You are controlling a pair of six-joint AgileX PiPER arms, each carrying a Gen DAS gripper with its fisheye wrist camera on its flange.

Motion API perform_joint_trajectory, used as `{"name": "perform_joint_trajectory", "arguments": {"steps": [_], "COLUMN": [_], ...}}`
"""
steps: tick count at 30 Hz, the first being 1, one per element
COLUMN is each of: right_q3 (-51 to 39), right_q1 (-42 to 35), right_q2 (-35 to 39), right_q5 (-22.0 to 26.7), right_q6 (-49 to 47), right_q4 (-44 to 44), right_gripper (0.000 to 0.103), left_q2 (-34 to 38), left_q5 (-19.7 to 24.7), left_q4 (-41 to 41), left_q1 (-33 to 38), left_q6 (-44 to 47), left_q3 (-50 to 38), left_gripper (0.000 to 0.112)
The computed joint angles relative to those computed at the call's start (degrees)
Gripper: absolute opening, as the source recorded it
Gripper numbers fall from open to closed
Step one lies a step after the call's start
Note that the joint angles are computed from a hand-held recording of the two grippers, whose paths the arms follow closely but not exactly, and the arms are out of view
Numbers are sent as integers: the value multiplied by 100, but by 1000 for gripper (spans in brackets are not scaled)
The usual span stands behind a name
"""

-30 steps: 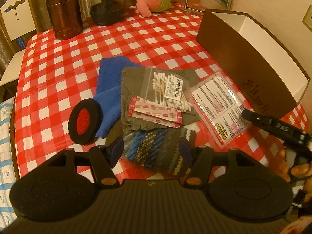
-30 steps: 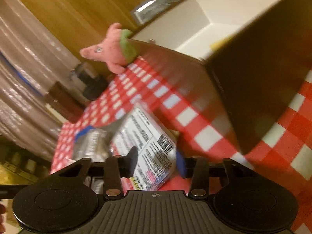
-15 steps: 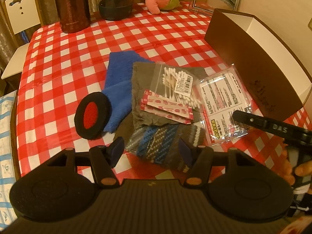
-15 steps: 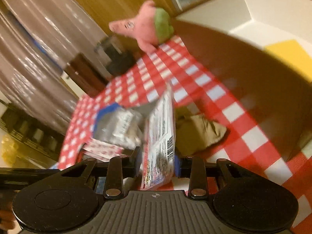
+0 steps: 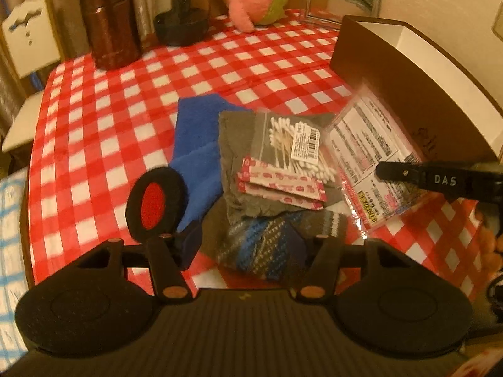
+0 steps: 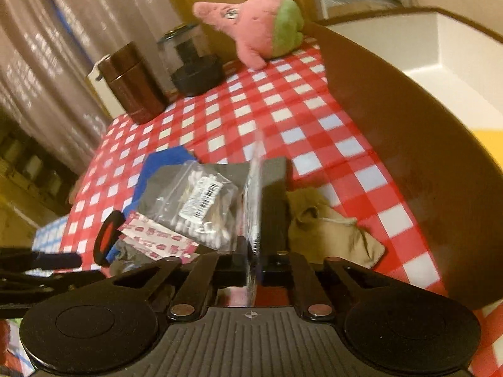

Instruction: Organize soft objects

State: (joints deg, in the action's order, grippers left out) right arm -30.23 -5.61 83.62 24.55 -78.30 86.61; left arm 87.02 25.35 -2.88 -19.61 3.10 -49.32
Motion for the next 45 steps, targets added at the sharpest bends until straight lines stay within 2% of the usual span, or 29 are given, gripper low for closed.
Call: {"name": "perform_joint_trajectory", "arguments": {"steps": [3, 9, 14, 21, 24, 29, 38, 45], "right_q3": [-100, -110, -74, -53, -58, -63, -76, -73], "right_q1": [354, 634, 687, 577, 488, 469, 549, 574], "right_q2": [-232, -578, -779, -752, -705, -682, -661, -671], "right_q5": [-338, -613, -669, -626, -568, -559, -627, -634], "right_q6": [638, 2035, 2666, 2897, 2950, 2946, 3182, 3297], "right_q4": [-741, -2089, -2679, -2782, -2766, -2755, -2892, -2992], "right_gripper": [2, 2, 2, 2, 2, 2, 2, 2], "left_q2": [57, 393, 868, 1297, 1386, 1515, 1010, 1000], "left_q5": [-171, -326, -309, -209, -159, -31, 229, -29], "left_q4": [-376, -1492, -1720, -2188, -2589, -2686, -3407, -2740], "left_q1": [69, 218, 228, 387, 467, 506, 568, 390], "left_q6": [582, 1840, 2037, 2458, 2807, 2767, 3369, 2706], "left_q3": [-32, -317, -659, -869, -893, -982, -734, -842], "left_gripper": [55, 55, 55, 51, 46, 45, 37, 37]}}
